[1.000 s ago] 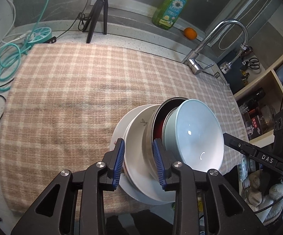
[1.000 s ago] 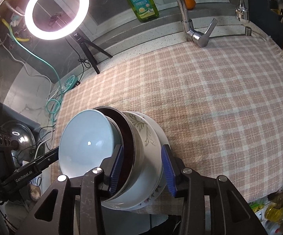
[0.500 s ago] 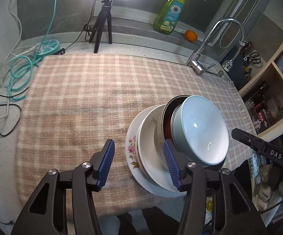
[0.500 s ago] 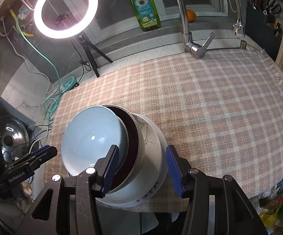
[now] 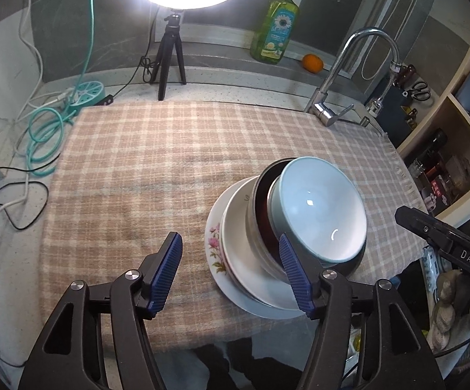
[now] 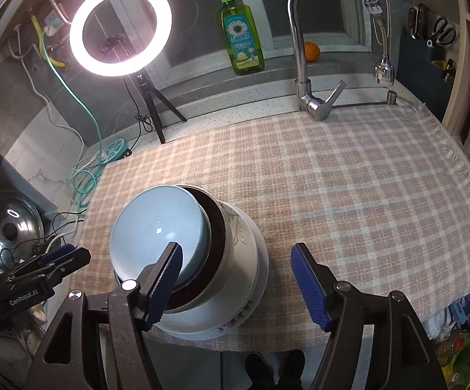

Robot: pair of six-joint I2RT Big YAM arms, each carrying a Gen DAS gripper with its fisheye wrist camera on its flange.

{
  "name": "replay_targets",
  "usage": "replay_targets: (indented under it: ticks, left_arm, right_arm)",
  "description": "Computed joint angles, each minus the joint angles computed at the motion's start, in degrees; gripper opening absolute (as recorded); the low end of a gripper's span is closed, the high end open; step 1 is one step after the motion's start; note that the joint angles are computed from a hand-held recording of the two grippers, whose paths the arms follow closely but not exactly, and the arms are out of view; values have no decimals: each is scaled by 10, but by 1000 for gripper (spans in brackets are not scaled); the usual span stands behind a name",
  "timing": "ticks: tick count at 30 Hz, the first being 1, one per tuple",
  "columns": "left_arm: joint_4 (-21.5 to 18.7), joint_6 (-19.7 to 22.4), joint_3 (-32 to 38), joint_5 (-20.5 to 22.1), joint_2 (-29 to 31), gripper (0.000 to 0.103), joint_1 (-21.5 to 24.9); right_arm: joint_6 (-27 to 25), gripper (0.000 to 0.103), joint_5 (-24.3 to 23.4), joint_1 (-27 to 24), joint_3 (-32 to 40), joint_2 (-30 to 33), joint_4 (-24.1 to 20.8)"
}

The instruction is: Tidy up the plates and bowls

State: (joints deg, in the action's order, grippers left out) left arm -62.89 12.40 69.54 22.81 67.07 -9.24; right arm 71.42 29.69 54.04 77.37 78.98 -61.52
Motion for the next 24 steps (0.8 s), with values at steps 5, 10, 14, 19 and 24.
replay_targets:
  ticks: [5,10,14,19,24]
  left_arm:
    - [6,-29,-11,-23,-24,71,-22]
    - [-1,-50,-20,-51,-42,71,-48]
    - [-2,-65,-32,-60,-62,71,-59]
    - [-6,-78,-37,-73,-73,71,-66]
    - [-1,-88,-39,-78,-81,71,-68]
  right_arm:
    - [-12,69,29,18,8,-3,-30]
    - [5,72,39,33,-4,-19,-44]
    - [21,72,51,43,-7,-25,-62]
    - [29,73,69,53,2,-19,-92]
    - [19,73,69,56,5,-19,-91]
